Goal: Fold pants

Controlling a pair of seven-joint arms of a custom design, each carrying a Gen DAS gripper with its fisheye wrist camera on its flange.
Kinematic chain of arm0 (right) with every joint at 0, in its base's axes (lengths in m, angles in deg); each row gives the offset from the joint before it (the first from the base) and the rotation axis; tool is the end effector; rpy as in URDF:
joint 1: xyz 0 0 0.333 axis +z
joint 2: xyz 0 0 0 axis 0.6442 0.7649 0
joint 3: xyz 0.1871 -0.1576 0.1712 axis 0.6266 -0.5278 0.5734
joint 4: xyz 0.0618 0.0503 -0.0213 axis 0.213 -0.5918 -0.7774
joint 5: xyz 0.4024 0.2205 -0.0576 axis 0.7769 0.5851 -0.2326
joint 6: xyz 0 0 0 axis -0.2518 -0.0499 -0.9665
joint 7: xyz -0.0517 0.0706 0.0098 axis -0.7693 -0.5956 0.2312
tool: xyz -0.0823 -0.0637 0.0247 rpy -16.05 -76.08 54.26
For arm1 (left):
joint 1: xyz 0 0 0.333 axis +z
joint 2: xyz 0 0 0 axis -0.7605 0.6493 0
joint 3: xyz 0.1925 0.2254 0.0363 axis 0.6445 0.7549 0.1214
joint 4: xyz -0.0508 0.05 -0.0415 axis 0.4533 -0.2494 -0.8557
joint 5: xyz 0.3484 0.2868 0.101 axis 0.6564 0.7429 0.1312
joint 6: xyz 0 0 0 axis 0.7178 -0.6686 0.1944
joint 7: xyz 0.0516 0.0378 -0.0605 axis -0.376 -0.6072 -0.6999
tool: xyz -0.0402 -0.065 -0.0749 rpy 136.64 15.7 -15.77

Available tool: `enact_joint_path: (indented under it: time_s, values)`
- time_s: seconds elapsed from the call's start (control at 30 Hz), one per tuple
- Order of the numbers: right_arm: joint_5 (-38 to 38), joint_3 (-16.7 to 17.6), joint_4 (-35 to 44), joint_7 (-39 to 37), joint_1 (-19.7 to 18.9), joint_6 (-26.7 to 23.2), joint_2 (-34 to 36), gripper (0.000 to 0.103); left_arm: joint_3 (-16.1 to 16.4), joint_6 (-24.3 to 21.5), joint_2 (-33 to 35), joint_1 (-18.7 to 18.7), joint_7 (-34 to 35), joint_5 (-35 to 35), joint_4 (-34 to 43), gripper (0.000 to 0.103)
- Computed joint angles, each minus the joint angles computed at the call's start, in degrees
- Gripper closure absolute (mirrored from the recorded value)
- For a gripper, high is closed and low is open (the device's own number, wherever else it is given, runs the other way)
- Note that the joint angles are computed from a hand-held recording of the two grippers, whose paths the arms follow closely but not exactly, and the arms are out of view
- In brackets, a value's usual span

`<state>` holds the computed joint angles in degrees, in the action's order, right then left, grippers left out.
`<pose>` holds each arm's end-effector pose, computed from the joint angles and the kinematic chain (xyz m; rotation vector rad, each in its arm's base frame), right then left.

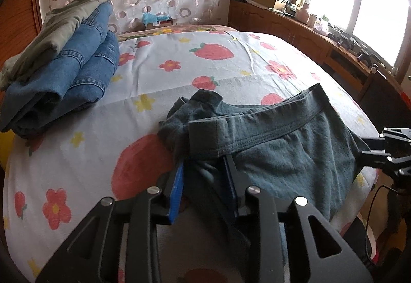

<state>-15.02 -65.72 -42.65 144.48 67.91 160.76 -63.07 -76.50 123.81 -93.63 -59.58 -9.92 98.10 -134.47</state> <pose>0.5122 0.3163 0.4338 -2.1726 1.1188 -0.2471 0.5116 -0.2890 0.4263 -1.7939 1.8827 -0.8071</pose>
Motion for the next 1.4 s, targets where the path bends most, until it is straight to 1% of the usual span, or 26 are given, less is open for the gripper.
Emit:
enact_joint_path:
  time_s: [0.03, 0.07, 0.13, 0.23, 0.27, 0.37, 0.47, 0.5, 0.53, 0.57, 0.6, 0.63, 0.67, 0.7, 0.73, 0.83, 0.9, 1.13, 1.23, 1.33, 1.4]
  values:
    - [2.8, -0.7, -0.1, -2.4, 0.6, -0.6, -0.1, 0.087, -0.1, 0.0, 0.0, 0.1, -0.1, 0.2, 0.0, 0.073]
    - [5.4, -1.2, -0.2, -4.7, 1.1, -1.1, -0.3, 0.089, -0.1, 0.2, 0.1, 0.1, -0.3, 0.3, 0.0, 0.073]
    - [6.9, -1.1, -0.6, -5.9, 1.1, -1.2, -0.5, 0.096, -0.1, 0.6, 0.1, 0.2, -0.6, 0.4, -0.1, 0.072]
    - [6.9, -0.6, -2.6, -5.7, 1.0, 1.2, -1.9, 0.099, -0.2, 1.5, 0.1, 0.4, -1.4, 1.3, -0.4, 0.072]
    - [6.7, -0.7, -3.0, -5.4, 1.0, 1.1, -2.2, 0.099, -0.3, 1.7, 0.1, 0.6, -1.6, 1.7, -0.4, 0.071]
    - [10.3, -2.0, -3.2, -7.5, 1.9, 0.9, -2.4, 0.099, -0.7, 2.0, 0.3, 1.0, -2.6, 3.2, -0.3, 0.071]
    - [11.0, -1.8, -3.2, -7.1, 1.9, 1.7, -2.4, 0.098, -0.7, 2.2, 0.3, 1.1, -3.1, 3.9, -0.3, 0.071]
    - [11.6, -1.9, -3.1, -7.5, 2.0, 1.9, -2.6, 0.097, -0.7, 2.4, 0.3, 1.2, -3.6, 4.4, -0.3, 0.071]
    - [11.6, -1.8, -3.1, -7.3, 2.0, 2.2, -2.6, 0.093, -1.0, 2.5, 0.3, 1.5, -4.3, 5.2, -0.4, 0.071]
    - [10.6, -1.5, -3.2, -6.4, 1.8, 2.6, -2.7, 0.092, -1.2, 2.6, 0.3, 1.7, -5.1, 6.2, -0.4, 0.071]
    - [9.5, -1.2, -3.1, -5.5, 1.5, 2.9, -2.6, 0.088, -1.4, 2.6, 0.4, 2.0, -5.9, 7.4, -0.4, 0.071]
    - [8.0, -0.9, -3.0, -4.4, 1.2, 3.5, -2.6, 0.076, -1.6, 2.7, 0.3, 2.1, -6.7, 8.3, -0.4, 0.071]
    - [6.7, -0.7, -2.9, -3.3, 1.0, 4.1, -2.3, 0.066, -1.6, 2.7, 0.3, 2.2, -7.3, 9.0, -0.4, 0.07]
    - [6.5, -0.9, -2.6, -3.3, 1.2, 4.4, -2.1, 0.044, -1.6, 2.8, 0.3, 2.2, -7.7, 9.3, -0.4, 0.07]
    - [6.4, -1.0, -2.2, -3.2, 1.3, 4.8, -1.8, 0.035, -1.6, 2.8, 0.4, 2.2, -8.1, 9.7, -0.4, 0.07]
    - [4.9, -0.9, -0.7, -2.1, 1.1, 6.1, -0.3, 0.034, -1.4, 2.9, 0.3, 2.2, -8.6, 10.7, -0.4, 0.07]
    - [2.2, -0.4, 1.2, -0.4, 0.4, 6.1, 1.4, 0.034, -1.3, 2.9, 0.3, 2.1, -8.7, 10.8, -0.4, 0.07]
    - [-12.0, 1.5, 8.5, 12.0, -2.9, 4.0, 9.0, 0.034, -1.3, 3.1, 0.2, 2.0, -9.4, 11.7, -0.6, 0.07]
    - [-13.8, 1.9, 10.8, 13.6, -3.5, 2.9, 11.4, 0.034, -1.2, 3.1, 0.2, 2.0, -9.5, 11.7, -0.6, 0.07]
    - [-14.4, 2.3, 11.3, 14.4, -4.0, 2.9, 12.2, 0.033, -1.2, 3.1, 0.2, 2.0, -9.6, 11.7, -0.6, 0.07]
    - [-14.2, 2.7, 9.9, 13.8, -4.2, 5.7, 11.8, 0.032, -1.2, 3.1, 0.2, 2.0, -9.7, 11.8, -0.6, 0.07]
